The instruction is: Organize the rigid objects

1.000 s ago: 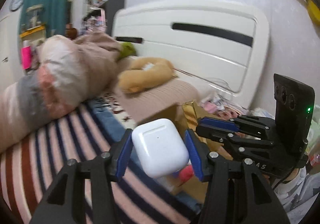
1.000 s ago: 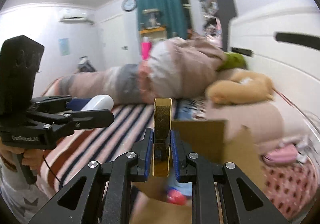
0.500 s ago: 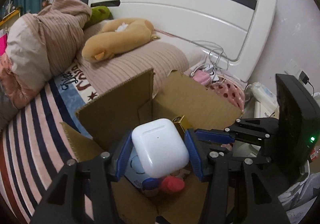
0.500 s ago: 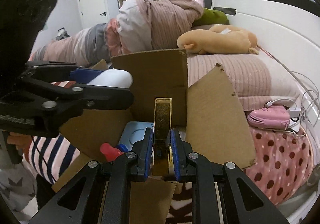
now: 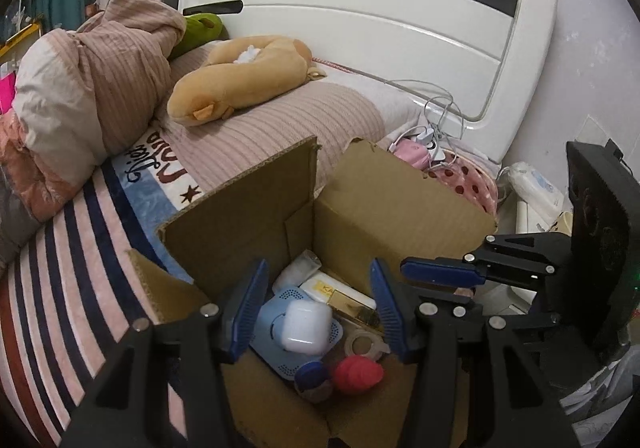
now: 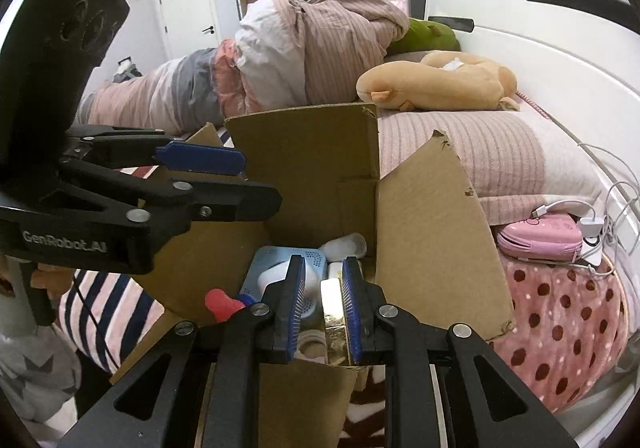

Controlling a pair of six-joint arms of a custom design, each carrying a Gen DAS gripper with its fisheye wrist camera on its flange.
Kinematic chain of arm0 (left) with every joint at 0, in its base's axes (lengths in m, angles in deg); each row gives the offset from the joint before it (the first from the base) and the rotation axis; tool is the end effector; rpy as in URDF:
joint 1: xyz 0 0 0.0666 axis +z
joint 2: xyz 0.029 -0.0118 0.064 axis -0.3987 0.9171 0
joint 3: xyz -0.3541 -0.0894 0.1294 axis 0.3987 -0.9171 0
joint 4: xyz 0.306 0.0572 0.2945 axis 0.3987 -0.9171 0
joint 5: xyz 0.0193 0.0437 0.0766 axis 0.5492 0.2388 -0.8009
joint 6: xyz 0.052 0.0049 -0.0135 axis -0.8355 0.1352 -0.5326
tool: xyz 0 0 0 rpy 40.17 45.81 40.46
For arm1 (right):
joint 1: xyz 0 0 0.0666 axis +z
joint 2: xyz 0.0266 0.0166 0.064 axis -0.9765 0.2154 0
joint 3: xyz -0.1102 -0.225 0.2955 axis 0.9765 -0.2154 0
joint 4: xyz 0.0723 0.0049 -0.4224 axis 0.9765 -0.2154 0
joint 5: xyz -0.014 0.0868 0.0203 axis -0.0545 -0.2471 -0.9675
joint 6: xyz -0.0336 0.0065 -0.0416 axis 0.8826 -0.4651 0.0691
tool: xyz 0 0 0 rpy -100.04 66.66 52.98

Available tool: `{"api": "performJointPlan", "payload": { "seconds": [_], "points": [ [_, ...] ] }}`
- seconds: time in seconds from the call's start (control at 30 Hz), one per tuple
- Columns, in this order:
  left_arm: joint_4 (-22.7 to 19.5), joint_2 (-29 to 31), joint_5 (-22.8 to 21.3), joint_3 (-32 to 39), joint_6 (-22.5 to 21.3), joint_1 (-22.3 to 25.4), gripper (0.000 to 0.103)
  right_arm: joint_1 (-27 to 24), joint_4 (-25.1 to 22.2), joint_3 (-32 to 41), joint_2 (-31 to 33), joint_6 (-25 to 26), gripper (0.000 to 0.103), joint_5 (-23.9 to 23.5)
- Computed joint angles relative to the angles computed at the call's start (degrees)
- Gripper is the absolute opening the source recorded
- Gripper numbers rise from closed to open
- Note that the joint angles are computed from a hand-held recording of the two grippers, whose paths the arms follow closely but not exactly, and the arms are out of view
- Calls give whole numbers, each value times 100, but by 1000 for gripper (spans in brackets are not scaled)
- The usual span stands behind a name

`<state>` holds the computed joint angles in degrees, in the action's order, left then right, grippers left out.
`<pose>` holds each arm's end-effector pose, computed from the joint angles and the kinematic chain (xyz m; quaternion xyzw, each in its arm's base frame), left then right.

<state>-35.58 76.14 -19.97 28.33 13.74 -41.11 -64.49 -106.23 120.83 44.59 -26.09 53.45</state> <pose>0.5305 -0.1735 0.4049 0.1609 0.9135 -0.1160 0.3552 0.5304 0.1356 0.3558 -0.2574 0.8731 0.1725 0.3763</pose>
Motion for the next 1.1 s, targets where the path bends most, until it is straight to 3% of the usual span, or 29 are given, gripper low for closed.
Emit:
{"api": "performJointPlan", "payload": {
  "seconds": [0.3,0.5,0.63,0.77,0.93,1.1],
  "points": [
    [375,-748,-189,-568,265,72,73,81,-95,93,-72,142,34,-273],
    [723,-1510,-734,-1115,598,148,87,171,-75,242,-151,385,51,-444],
    [1036,-2108,-1244,-1565,875,229,100,227,-18,334,-226,511,70,-693],
    [1142,-2551,-1710,-1887,1204,316,101,267,347,245,-394,569,95,-1014],
    [1068,-2841,-2513,-2130,1597,357,102,301,1001,-26,-563,553,95,-1441],
    [963,-3029,-2802,-2358,1831,462,102,346,1006,-43,-475,400,95,-1515]
  ]
}}
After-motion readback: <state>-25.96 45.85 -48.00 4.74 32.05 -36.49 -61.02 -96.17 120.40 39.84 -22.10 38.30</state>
